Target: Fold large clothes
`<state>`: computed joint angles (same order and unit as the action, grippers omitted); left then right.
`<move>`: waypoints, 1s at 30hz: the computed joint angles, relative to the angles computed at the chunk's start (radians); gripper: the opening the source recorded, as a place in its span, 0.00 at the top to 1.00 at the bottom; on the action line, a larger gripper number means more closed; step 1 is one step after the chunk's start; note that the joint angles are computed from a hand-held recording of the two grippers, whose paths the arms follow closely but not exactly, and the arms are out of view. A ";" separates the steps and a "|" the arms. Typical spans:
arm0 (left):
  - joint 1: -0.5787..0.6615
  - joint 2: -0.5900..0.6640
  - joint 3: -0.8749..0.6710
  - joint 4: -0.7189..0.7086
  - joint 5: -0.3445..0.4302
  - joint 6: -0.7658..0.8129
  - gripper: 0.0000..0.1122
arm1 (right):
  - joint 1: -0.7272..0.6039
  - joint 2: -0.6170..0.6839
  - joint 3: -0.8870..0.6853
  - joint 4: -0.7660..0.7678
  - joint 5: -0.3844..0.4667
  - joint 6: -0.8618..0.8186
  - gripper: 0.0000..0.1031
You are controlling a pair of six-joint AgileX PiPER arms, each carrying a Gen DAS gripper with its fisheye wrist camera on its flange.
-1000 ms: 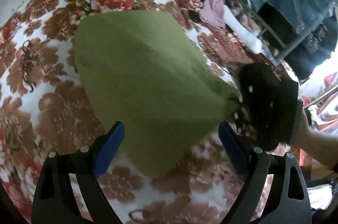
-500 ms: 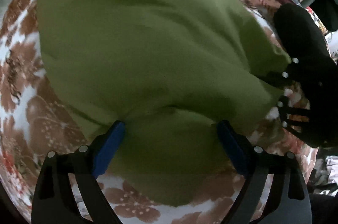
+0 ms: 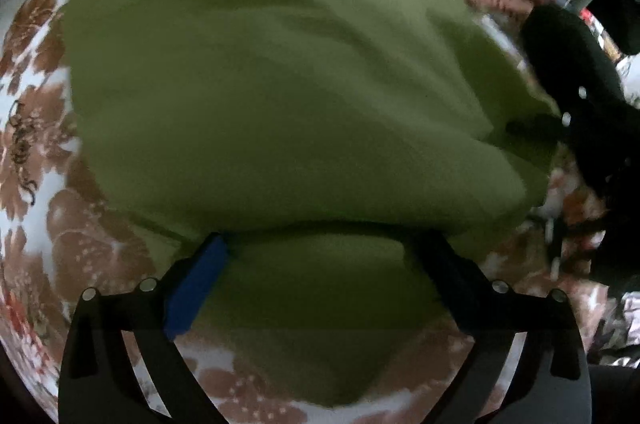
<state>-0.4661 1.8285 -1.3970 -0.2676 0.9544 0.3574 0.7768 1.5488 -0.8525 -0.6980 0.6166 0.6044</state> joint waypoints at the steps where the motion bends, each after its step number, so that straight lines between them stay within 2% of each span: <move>1: 0.023 -0.026 -0.001 -0.032 0.021 0.013 0.13 | -0.022 -0.056 0.001 0.095 -0.025 -0.034 0.11; 4: 0.125 -0.090 -0.010 -0.162 0.102 0.057 0.13 | -0.110 -0.174 -0.037 0.395 -0.029 -0.187 0.09; 5: 0.161 -0.102 -0.018 -0.201 0.129 0.066 0.13 | -0.139 -0.189 -0.056 0.459 -0.020 -0.233 0.05; 8: 0.255 -0.109 -0.050 -0.290 0.183 0.074 0.13 | -0.273 -0.213 -0.114 0.693 -0.004 -0.380 0.05; 10: 0.301 -0.066 -0.092 -0.308 0.200 0.044 0.13 | -0.400 -0.184 -0.156 0.858 0.000 -0.500 0.05; 14: 0.340 0.013 -0.141 -0.304 0.194 0.007 0.13 | -0.572 -0.030 -0.279 1.037 0.045 -0.682 0.05; 20: 0.334 0.121 -0.218 -0.223 0.183 0.002 0.13 | -0.669 0.164 -0.416 1.099 0.087 -0.753 0.05; 24: 0.311 0.165 -0.225 -0.185 0.145 0.015 0.13 | -0.716 0.245 -0.439 1.159 0.097 -0.788 0.05; 30: 0.314 0.232 -0.261 -0.218 0.133 0.042 0.12 | -0.776 0.354 -0.467 1.271 0.135 -0.886 0.05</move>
<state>-0.1517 2.0601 -1.6580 -0.4853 1.0873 0.3999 0.0012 1.9024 -1.3196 0.5734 0.7511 -0.2812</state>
